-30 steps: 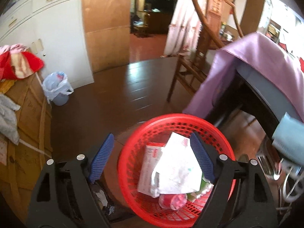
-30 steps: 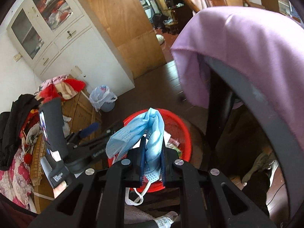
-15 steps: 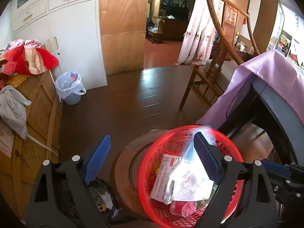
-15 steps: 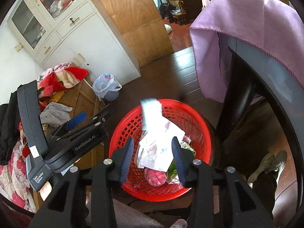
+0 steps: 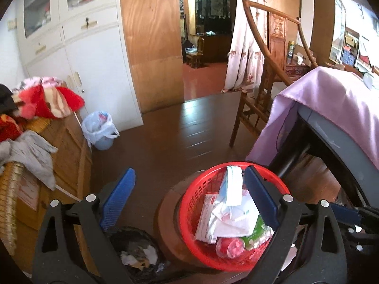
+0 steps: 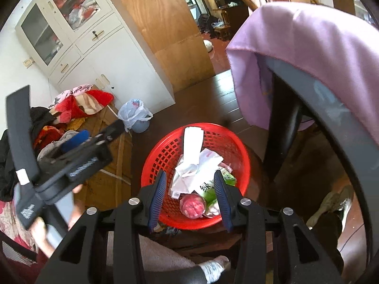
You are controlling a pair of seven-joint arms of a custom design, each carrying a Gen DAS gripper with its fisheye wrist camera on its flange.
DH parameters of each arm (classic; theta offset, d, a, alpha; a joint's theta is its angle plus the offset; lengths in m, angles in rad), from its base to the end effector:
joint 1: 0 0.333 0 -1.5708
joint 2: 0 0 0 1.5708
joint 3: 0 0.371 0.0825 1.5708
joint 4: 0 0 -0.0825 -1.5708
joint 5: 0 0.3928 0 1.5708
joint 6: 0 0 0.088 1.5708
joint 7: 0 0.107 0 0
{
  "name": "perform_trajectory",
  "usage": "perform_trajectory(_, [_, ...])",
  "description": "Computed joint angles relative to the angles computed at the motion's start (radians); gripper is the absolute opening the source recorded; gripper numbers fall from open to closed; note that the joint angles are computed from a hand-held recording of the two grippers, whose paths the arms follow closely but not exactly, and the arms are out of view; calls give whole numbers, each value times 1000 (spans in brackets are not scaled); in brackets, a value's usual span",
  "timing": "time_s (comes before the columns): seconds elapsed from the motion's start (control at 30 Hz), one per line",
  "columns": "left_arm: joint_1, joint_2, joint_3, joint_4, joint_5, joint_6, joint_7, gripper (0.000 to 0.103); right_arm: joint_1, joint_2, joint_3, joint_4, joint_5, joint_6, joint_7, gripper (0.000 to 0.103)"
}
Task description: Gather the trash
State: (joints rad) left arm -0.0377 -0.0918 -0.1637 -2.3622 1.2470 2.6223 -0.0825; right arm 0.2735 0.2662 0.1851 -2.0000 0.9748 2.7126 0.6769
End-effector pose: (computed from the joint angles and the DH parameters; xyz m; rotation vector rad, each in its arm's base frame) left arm 0.4962 -0.1251 0.4370 -1.9849 1.2806 -0.4919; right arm 0.5964 0.2528 0.4117 -2.0799 1.2112 0.0115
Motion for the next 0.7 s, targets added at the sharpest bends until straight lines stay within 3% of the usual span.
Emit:
perform_trajectory(0.23, [-36, -156, -47, -103, -147, -121, 109, 95, 14, -94, -1, -96, 78, 46, -84, 52])
perform_trajectory(0.37, [-28, -214, -60, -150, -163, -80, 87, 95, 51, -145, -10, -167, 75, 142, -64, 82])
perform_trajectory(0.5, [-4, -227, -81, -161, -106, -42, 62, 96, 72, -182, -14, -208, 122, 214, -68, 97])
perform_trajectory(0.6, [4, -231, -80, -165, -77, -25, 41, 96, 91, -194, -23, -231, 85, 263, -2, 97])
perform_trajectory(0.7, [9, -226, -67, -164, -91, 5, 54, 96, 107, -195, -37, -252, -63, 287, 140, 97])
